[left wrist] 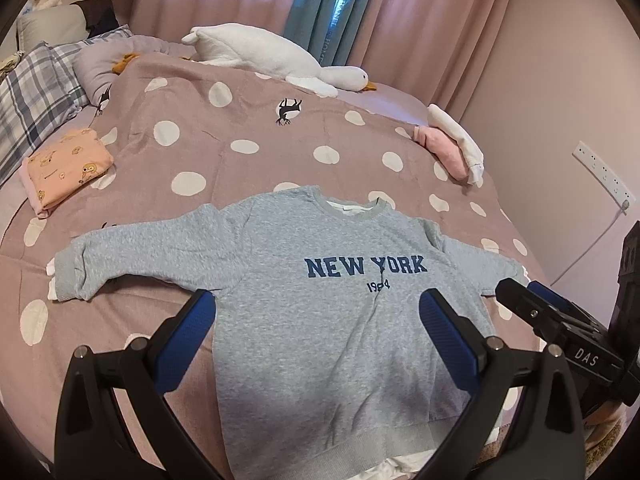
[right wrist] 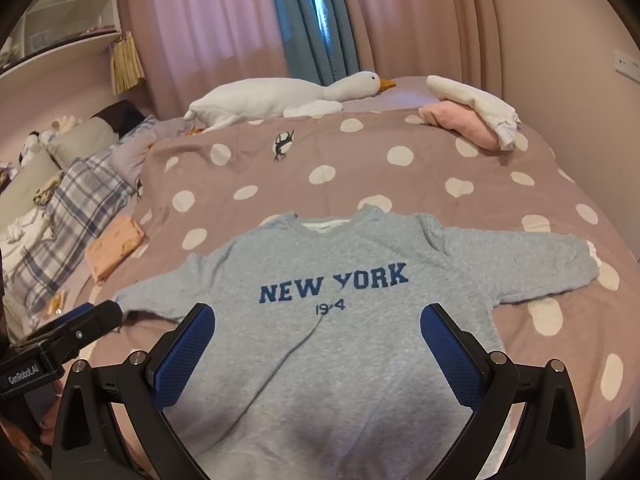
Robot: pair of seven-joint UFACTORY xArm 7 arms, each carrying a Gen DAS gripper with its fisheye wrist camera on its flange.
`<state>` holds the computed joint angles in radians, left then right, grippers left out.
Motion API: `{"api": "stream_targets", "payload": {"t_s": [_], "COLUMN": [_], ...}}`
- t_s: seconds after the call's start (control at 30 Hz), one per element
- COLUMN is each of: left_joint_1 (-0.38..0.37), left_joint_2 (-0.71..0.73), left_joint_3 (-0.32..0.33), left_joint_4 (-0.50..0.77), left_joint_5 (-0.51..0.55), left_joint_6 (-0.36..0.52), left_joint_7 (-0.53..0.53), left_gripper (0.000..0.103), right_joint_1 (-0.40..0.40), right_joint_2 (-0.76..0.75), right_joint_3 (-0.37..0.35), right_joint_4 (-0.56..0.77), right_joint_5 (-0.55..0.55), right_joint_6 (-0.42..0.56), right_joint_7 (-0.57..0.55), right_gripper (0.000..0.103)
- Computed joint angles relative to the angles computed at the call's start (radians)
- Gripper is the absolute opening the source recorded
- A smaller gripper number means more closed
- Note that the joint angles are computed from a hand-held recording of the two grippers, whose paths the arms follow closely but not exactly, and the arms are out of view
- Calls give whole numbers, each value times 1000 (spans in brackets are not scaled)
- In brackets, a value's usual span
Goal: Fold small clothes
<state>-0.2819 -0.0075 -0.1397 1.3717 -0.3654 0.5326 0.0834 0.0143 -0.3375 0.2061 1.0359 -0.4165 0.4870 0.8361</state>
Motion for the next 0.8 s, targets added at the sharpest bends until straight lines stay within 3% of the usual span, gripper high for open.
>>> {"api": "stream_targets", "payload": {"t_s": [0.2,0.8], "left_joint_1": [0,7], "left_joint_2": [-3,-17], "left_joint_3": [1,10], "left_joint_4": [-2,-17], "left_joint_5": [15,-45], "left_joint_6": [6,18], "left_joint_7": [-25,29], "left_gripper": [102,102], "right_joint_1": [4,31], "right_joint_2": [6,29], "right_joint_3": [0,-14], "right_joint_4": [5,27], "right_joint_5": [0,31], "right_joint_6": [4,27], "right_joint_7": [2,-26], "right_gripper": [102,102]}}
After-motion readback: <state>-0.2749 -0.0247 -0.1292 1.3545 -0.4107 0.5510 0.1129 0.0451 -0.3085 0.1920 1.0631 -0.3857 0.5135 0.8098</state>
